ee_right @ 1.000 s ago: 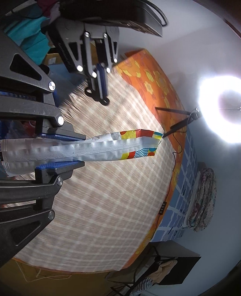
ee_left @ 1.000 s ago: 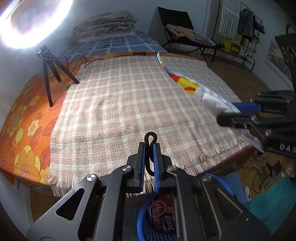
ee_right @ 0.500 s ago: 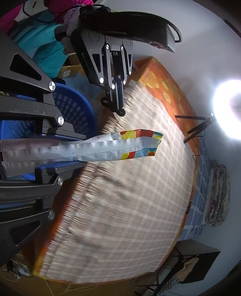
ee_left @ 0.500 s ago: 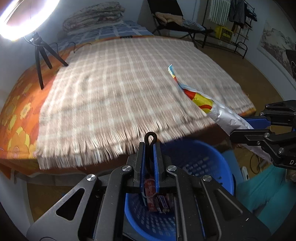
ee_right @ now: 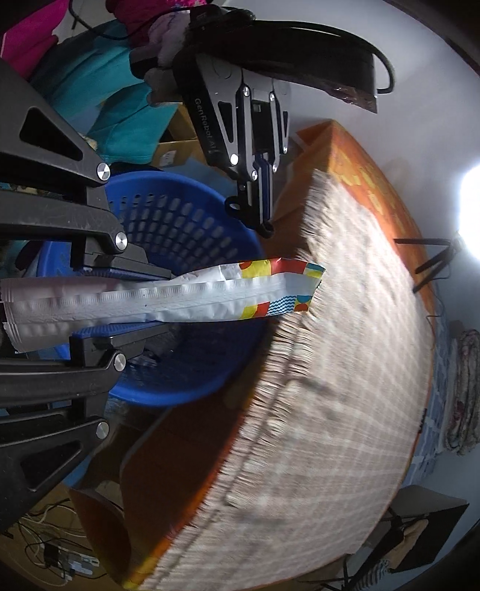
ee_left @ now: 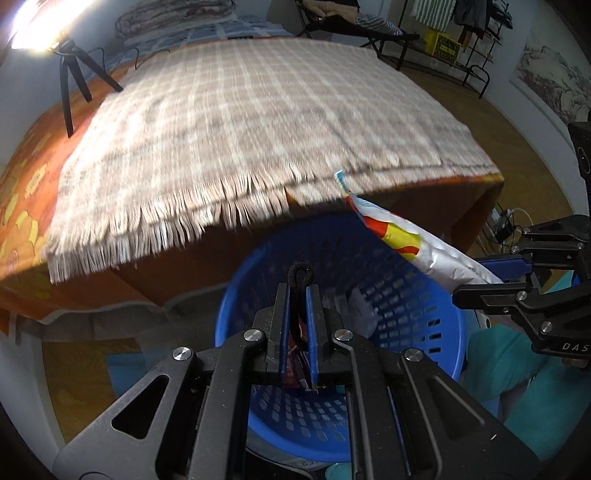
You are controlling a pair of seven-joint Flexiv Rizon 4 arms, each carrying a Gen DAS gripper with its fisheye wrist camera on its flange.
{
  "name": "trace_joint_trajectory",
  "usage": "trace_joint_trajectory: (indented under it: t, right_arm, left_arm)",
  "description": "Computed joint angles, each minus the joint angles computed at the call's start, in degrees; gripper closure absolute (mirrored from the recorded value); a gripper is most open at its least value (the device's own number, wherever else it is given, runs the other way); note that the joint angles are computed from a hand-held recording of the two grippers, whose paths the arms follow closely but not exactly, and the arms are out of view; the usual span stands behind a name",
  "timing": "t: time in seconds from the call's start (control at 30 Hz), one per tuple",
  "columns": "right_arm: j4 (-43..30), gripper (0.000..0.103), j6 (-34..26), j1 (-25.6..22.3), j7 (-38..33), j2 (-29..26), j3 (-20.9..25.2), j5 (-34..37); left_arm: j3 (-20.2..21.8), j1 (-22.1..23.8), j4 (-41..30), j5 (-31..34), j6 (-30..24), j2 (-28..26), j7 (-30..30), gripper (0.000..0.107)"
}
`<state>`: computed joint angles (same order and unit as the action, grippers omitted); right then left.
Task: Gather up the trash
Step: 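Carry the hair tie and wrapper strip over the blue basket with both tools, then open both tools to drop the hair tie and wrapper into the basket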
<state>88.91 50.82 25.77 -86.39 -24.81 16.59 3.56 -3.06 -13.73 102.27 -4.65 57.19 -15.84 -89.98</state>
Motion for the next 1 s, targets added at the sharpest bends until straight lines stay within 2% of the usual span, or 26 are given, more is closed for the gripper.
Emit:
trace_joint_trajectory:
  t: [0.4,0.6,0.63,0.7,0.73,0.8,0.87,0.97,1.0]
  right_arm:
    - [0.2,0.083,-0.8,0.4,-0.7,-2.0,0.2,0.1]
    - [-0.2,0.077,-0.8,0.5,0.3,-3.0,-0.1,-0.2]
    - [-0.2,0.076,-0.7,0.5,0.5,-3.1,-0.1,-0.2]
    - [-0.2,0.071,-0.5,0.4,0.7,-3.2,-0.1,-0.3]
    - [-0.1,0.068,-0.4,0.5,0.9,-3.2,-0.2,-0.4]
    - [0.2,0.057,-0.1,0.4,1.2,-3.1,-0.3,-0.7]
    - [0.6,0.05,0.4,0.4,1.7,-3.0,-0.5,-1.0]
    - [1.1,0.041,0.8,0.3,2.0,-2.6,-0.6,-1.4]
    - [1.2,0.037,0.9,0.3,2.2,-2.6,-0.7,-1.7]
  left_arm:
    - [-0.1,-0.7,0.0,1.0,-2.0,-1.4,-0.2,0.1]
    - [0.0,-0.9,-0.4,1.3,-2.9,-2.1,-0.4,0.099]
    - [-0.1,-0.9,-0.5,1.2,-3.0,-2.3,-0.4,0.097]
    - [0.1,-1.0,-0.5,1.4,-2.8,-2.6,-0.8,0.07]
    - [0.3,-1.1,-0.4,1.8,-2.4,-2.7,-1.2,0.065]
    - [0.4,-1.3,-0.2,2.1,-2.0,-2.7,-1.6,0.062]
    - [0.4,-1.0,0.0,1.9,-2.1,-2.6,-1.7,0.061]
    - [0.6,-0.7,0.1,1.8,-1.7,-2.6,-2.1,0.046]
    - [0.7,-0.6,0.1,1.8,-1.7,-2.5,-2.1,0.045]
